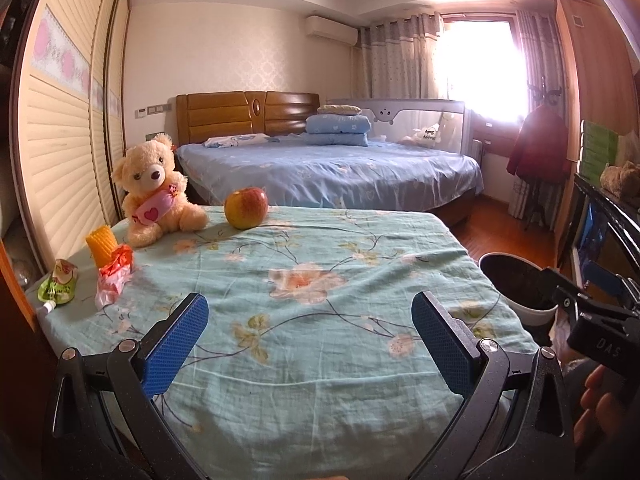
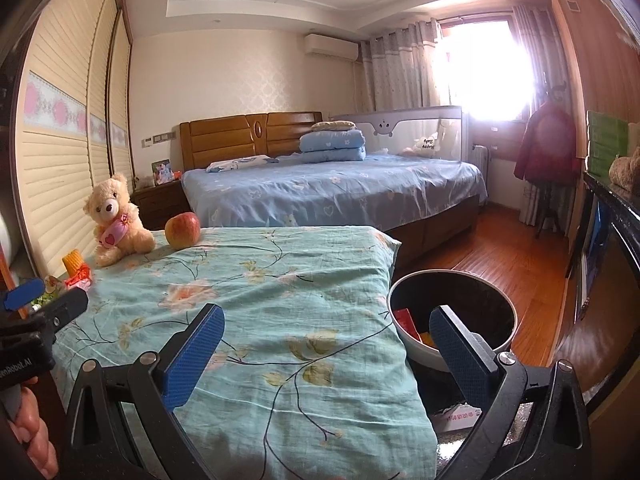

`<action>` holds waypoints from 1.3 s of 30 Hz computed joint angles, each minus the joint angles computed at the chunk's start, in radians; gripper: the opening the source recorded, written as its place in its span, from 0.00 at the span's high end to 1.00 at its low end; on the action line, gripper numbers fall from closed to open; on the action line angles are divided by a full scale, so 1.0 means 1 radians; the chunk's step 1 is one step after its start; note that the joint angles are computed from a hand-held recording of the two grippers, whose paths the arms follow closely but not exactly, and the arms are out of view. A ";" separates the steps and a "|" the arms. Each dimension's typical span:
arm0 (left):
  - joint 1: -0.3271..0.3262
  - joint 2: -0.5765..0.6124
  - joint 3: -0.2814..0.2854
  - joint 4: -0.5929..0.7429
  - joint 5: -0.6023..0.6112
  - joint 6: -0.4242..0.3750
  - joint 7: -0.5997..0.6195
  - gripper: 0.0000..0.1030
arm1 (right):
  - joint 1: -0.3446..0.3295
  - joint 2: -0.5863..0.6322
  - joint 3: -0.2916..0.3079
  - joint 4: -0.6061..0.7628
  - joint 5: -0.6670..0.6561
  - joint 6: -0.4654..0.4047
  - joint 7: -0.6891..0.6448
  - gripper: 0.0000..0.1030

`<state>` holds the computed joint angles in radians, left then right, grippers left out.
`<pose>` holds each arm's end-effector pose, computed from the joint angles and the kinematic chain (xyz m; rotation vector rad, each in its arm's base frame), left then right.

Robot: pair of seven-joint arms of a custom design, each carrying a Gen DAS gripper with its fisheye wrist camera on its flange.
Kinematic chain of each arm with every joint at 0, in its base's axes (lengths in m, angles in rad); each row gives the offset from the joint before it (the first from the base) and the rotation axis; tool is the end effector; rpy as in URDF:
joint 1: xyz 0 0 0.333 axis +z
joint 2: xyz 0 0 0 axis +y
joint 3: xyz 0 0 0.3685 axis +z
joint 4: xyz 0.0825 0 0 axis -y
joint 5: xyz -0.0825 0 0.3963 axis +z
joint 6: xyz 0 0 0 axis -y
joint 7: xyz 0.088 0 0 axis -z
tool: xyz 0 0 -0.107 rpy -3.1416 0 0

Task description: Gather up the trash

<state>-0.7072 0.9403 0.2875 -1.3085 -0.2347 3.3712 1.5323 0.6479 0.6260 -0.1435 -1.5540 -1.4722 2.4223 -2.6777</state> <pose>0.7332 -0.4089 0.3522 -1.2353 1.8274 -1.1932 0.6638 0.3867 0.3487 -1.2472 1.8373 -1.1382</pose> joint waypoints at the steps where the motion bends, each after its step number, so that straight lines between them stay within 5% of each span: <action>1: 0.001 -0.002 -0.002 -0.005 0.002 0.002 0.002 0.00 | 0.002 0.000 -0.001 0.000 -0.002 0.000 0.003 0.00; 39: -0.006 -0.035 -0.027 -0.057 -0.091 0.036 0.107 0.00 | 0.013 0.014 -0.012 0.023 0.049 0.048 -0.031 0.00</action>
<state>-0.7135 0.9053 0.2604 -1.3658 -0.3253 3.4075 1.6391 0.6610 0.6397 -0.1559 -1.5307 -1.4234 2.4702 -2.7088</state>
